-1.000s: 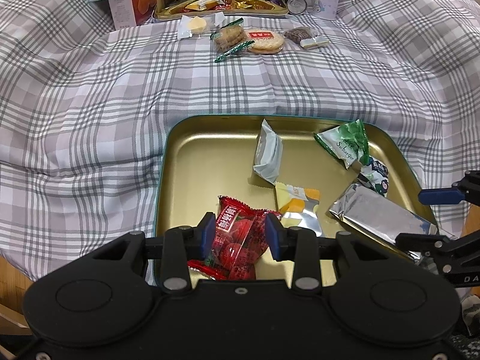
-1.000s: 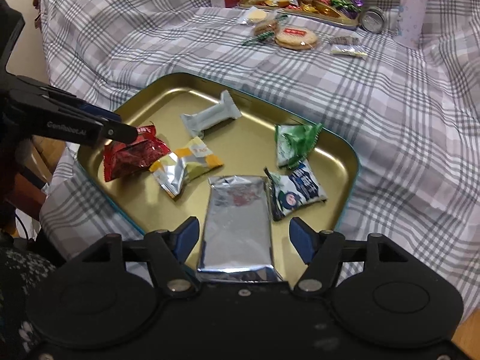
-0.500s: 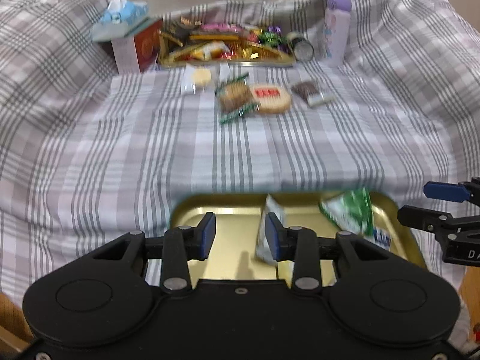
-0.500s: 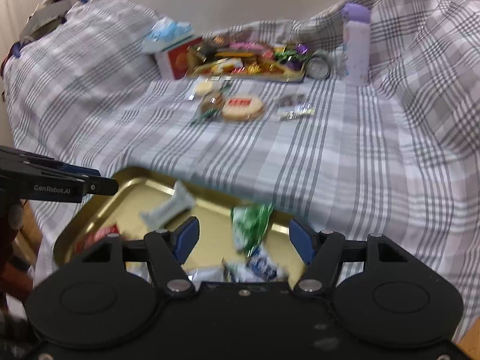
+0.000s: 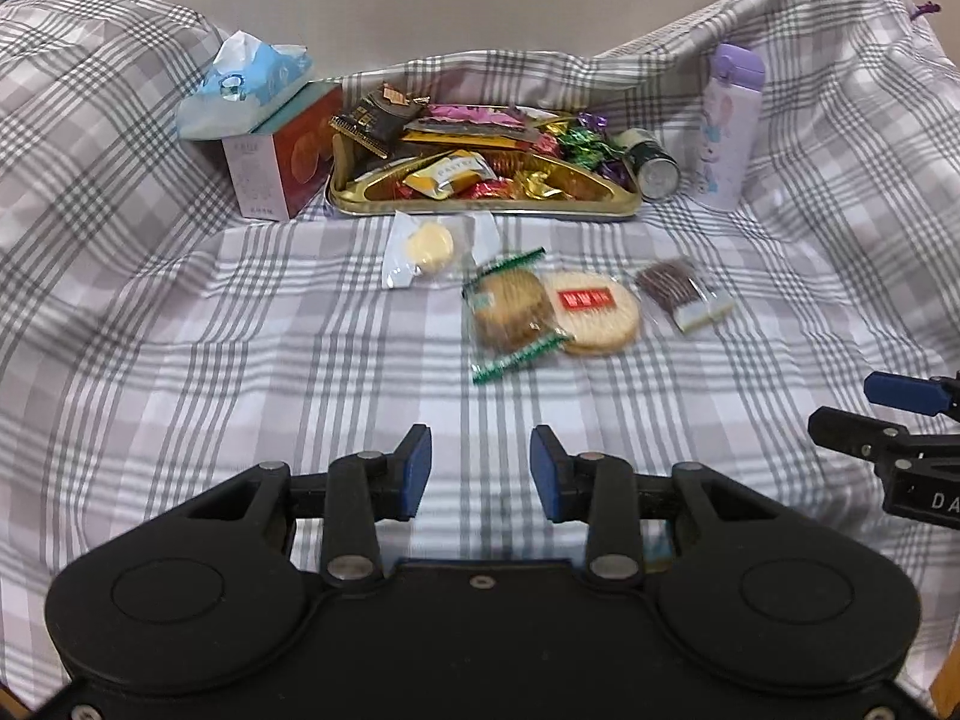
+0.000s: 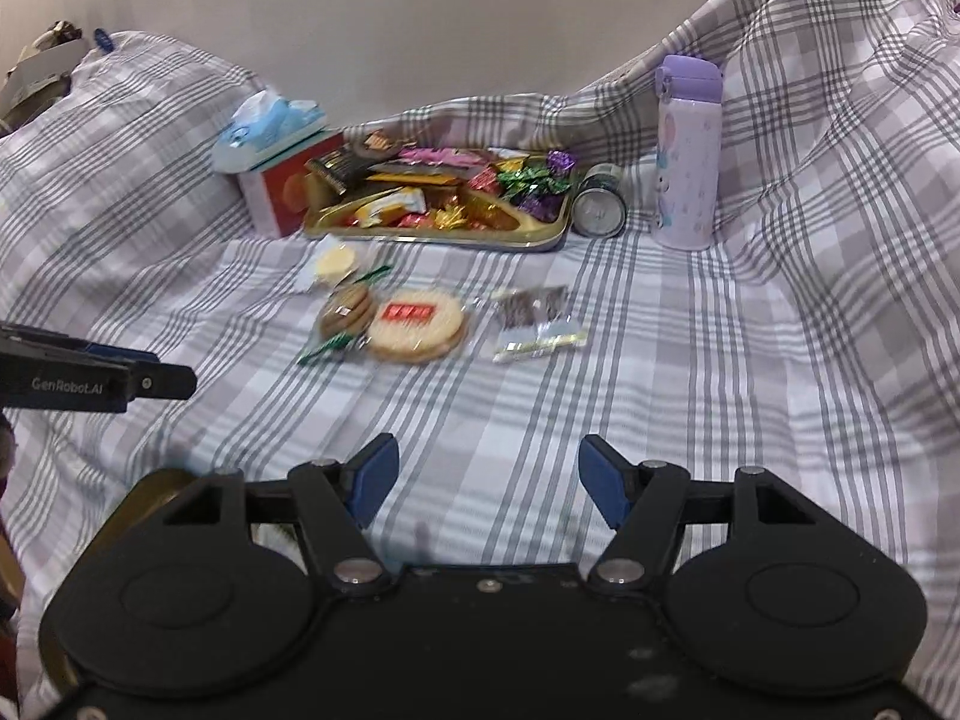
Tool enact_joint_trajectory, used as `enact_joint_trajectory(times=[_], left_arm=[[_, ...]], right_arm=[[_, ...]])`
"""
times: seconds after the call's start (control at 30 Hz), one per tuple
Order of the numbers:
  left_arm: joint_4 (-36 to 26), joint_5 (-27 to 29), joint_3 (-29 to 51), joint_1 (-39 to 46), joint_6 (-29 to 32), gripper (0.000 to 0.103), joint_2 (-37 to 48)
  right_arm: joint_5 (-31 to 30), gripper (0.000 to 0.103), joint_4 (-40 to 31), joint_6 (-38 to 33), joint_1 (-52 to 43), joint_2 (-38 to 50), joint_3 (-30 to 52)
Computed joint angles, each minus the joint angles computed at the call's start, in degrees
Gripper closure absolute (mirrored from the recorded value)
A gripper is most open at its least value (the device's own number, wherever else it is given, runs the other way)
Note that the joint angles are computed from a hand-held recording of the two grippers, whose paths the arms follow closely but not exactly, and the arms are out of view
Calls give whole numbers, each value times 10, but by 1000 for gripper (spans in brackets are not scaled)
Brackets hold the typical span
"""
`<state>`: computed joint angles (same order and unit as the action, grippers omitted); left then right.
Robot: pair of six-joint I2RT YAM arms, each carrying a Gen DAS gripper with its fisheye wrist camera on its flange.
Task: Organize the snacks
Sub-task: 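Lift both tools away from the tray back toward the snack pile, then grasp the brown-filled clear packet with the right tool while the left tool reaches the round biscuit pack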
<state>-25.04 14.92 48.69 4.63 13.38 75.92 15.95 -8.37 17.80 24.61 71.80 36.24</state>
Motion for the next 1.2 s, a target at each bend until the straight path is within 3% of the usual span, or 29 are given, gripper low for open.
enact_joint_trajectory(times=[0.5,0.83,1.2], left_arm=[[21,-5,85,-13,-39,58,135],[27,-2,116,-19,-47,58,176],[22,-5,138,-17,-54,58,211]], right_arm=[[-26,33,104,-55,-66,211,127],[-30,33,105,-60,-101,322,223],[-17,33,115,-88,-94,377,249]])
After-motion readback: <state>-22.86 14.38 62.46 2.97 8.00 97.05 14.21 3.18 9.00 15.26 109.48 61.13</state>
